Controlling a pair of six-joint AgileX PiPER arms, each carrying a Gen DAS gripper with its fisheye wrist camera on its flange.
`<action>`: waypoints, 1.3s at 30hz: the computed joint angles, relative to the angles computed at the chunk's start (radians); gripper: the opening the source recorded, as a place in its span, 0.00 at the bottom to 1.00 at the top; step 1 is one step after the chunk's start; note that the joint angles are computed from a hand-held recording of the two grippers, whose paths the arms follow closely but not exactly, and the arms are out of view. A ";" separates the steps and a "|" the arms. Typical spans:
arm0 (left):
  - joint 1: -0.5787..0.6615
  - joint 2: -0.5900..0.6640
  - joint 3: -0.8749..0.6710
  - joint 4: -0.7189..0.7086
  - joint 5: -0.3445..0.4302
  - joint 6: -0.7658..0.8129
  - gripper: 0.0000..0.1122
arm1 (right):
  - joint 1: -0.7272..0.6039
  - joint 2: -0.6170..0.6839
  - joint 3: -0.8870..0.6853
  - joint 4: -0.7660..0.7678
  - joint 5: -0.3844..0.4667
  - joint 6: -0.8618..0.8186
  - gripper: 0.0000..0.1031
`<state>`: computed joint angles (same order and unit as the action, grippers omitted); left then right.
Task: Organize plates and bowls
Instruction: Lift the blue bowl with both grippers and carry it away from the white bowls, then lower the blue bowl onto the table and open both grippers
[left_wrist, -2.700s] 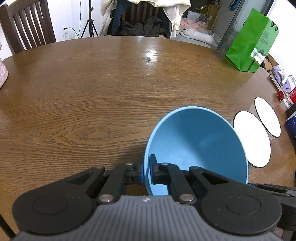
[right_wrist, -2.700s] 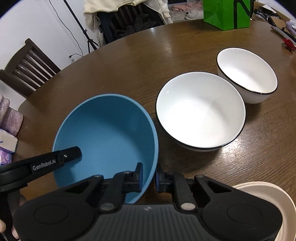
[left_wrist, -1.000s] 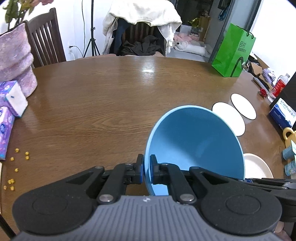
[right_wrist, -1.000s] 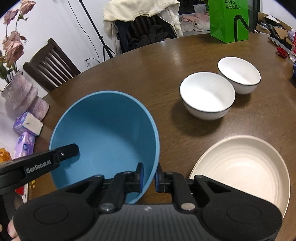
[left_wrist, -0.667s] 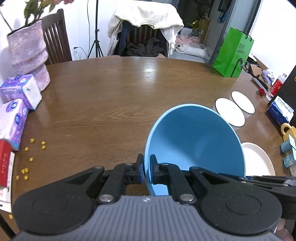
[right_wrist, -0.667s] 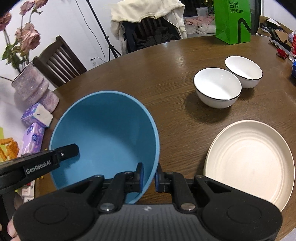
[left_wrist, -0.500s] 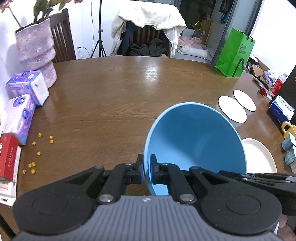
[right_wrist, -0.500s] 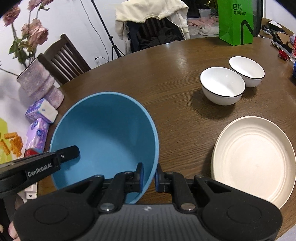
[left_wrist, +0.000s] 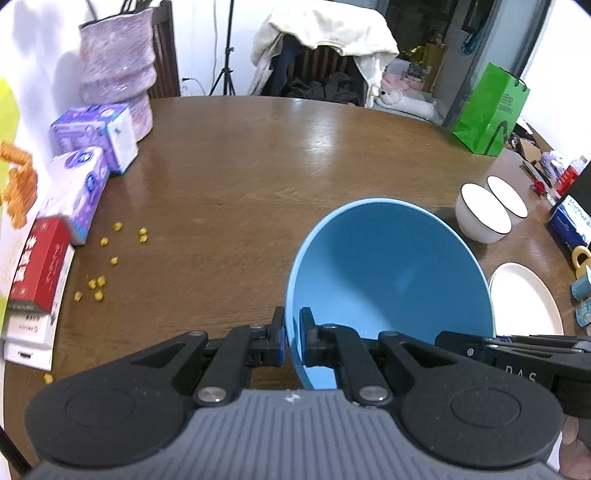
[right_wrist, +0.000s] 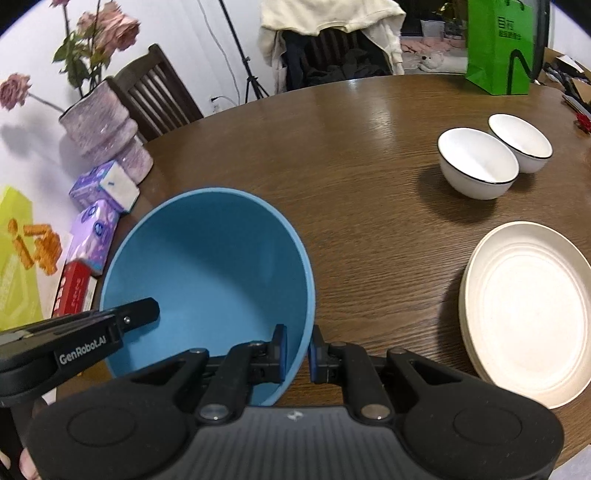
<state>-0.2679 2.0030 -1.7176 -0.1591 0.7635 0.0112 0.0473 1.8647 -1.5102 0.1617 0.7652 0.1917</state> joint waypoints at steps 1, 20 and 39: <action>0.006 -0.007 0.014 -0.002 -0.005 0.001 0.07 | 0.007 0.003 -0.003 -0.003 0.004 0.000 0.11; 0.058 -0.019 0.136 0.017 -0.028 -0.033 0.07 | 0.075 0.088 -0.029 0.017 0.036 -0.048 0.11; 0.076 0.001 0.186 0.058 -0.036 -0.065 0.07 | 0.110 0.193 -0.112 0.036 0.091 -0.107 0.11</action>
<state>-0.1923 2.0038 -1.5314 -0.1012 0.7274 -0.0542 0.1571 2.0580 -1.6218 0.1975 0.8564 0.0849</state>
